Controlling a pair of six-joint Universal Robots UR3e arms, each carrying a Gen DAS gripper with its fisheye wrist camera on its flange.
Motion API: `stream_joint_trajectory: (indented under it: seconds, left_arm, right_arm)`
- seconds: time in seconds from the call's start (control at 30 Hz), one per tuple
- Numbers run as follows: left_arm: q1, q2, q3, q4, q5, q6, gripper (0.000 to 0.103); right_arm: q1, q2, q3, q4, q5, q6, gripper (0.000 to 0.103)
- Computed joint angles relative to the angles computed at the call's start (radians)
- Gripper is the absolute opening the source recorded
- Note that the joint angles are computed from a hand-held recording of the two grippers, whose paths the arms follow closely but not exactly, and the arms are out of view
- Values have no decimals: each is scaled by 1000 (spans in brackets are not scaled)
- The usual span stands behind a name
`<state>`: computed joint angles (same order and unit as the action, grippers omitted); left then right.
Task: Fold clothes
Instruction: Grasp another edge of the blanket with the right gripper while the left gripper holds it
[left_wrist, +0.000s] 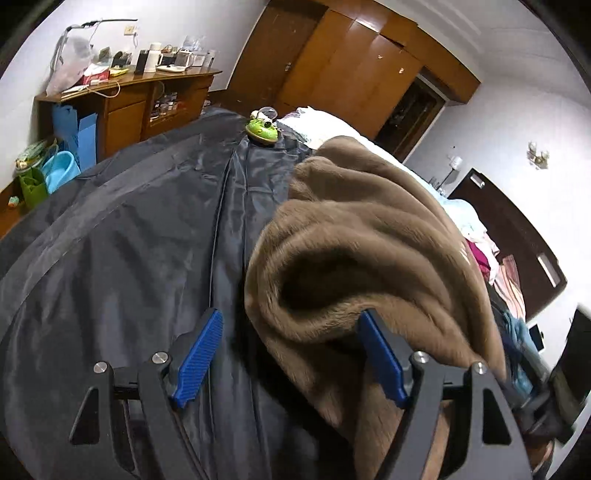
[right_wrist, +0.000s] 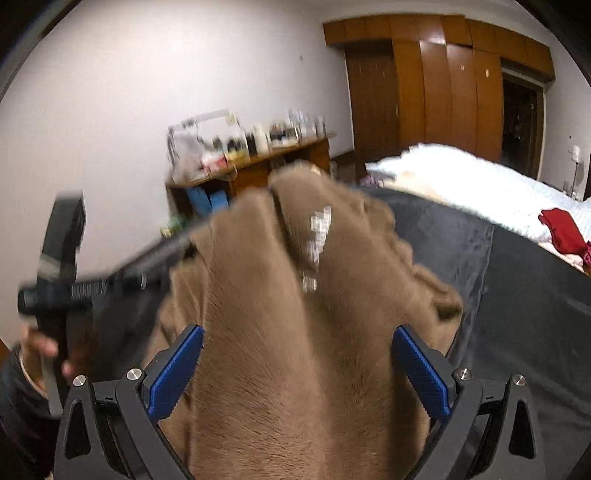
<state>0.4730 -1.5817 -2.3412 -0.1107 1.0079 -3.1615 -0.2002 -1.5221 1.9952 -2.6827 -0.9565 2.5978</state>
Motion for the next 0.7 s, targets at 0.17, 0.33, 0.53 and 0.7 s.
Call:
stream_joint_trajectory:
  seconds: [0.17,0.33,0.53,0.7]
  left_arm:
    - [-79,-124,136,15,88,-40,79]
    - [-122,-192,233,-43,131,-93,77]
    - [-107,-145,259,-55,118,-185,77]
    - [-122,-109,275,4,64,-204,65]
  right_arm:
    - [-1,39,51,-55,-79,35,103]
    - [-33,40,75,-50,-68,29,103]
    - [-16,62,101,-151,-96,18,103]
    - [-55,38,119,-131,-51,17,103]
